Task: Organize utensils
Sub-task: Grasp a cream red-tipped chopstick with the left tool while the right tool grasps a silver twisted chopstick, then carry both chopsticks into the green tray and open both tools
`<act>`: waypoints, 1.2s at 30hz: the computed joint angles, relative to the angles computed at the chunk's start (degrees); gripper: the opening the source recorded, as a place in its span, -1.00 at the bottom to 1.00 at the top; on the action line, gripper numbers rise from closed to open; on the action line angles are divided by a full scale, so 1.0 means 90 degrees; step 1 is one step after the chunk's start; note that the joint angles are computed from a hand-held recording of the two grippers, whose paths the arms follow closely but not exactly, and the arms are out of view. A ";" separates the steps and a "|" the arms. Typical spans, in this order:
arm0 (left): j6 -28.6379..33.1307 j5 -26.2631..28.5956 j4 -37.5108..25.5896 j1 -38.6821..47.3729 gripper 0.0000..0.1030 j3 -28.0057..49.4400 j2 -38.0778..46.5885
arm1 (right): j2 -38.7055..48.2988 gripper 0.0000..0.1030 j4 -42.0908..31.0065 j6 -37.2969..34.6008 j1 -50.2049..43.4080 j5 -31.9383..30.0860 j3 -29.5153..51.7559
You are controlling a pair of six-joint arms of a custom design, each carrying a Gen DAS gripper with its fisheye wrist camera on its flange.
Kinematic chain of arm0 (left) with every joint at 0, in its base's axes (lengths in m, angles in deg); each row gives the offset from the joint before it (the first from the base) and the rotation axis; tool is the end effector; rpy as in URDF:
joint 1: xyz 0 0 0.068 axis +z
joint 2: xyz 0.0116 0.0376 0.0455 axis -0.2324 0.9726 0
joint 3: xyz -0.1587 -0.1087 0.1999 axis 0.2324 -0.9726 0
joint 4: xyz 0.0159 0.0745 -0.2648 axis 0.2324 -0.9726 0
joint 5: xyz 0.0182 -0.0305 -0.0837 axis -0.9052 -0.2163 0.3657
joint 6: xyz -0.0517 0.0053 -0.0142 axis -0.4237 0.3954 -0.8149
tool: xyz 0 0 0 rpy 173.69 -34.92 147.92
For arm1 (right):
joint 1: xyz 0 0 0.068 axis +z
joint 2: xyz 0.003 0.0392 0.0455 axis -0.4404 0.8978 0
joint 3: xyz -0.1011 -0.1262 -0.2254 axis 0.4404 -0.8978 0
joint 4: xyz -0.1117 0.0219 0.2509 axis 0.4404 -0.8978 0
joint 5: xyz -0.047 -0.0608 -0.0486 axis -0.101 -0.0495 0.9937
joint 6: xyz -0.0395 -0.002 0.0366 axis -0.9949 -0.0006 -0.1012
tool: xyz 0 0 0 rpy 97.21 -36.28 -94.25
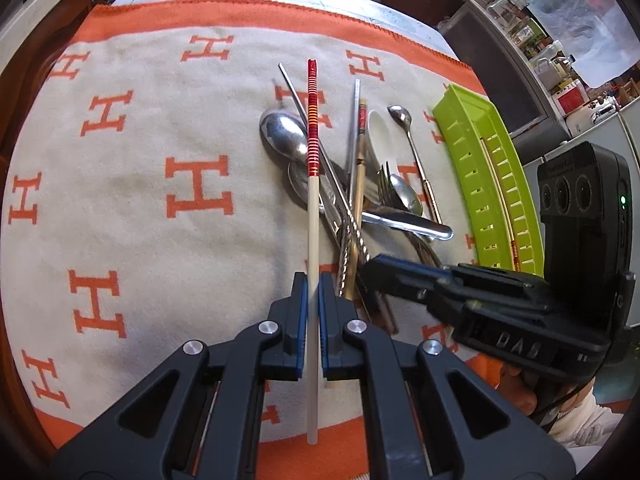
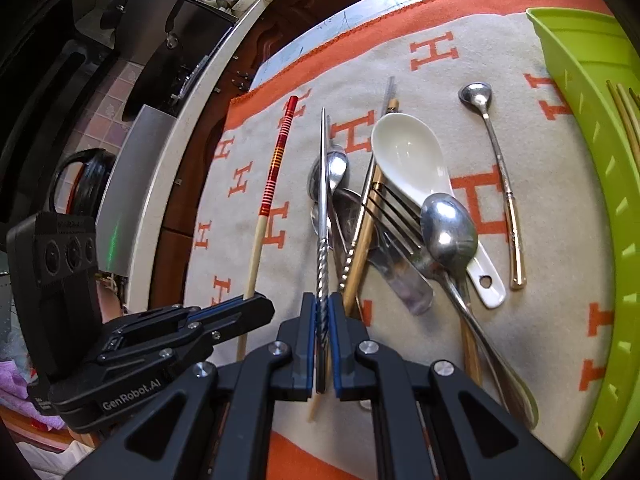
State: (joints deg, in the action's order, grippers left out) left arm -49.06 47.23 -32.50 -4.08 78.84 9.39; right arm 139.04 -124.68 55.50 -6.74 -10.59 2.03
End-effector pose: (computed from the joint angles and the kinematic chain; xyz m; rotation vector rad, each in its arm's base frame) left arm 0.1634 0.0155 0.1739 -0.3448 2.8118 -0.4499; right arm 0.2253 0.1018 0.1587 -0.4838 2.8221 1.0013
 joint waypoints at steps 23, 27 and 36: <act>0.0398 0.0260 0.0048 0.0669 -0.94 -0.0246 0.0139 | 0.0653 -0.88 -0.0559 -0.0300 0.1455 0.1001 0.0586; 0.0481 0.0342 -0.0078 0.0783 -0.94 -0.0188 0.0023 | 0.0795 -0.90 -0.0664 -0.0531 0.1254 0.0199 0.0538; 0.0354 0.0382 -0.0649 0.0752 -0.94 0.0210 -0.0587 | 0.0469 -0.90 -0.0894 -0.0623 0.0416 -0.0595 0.0235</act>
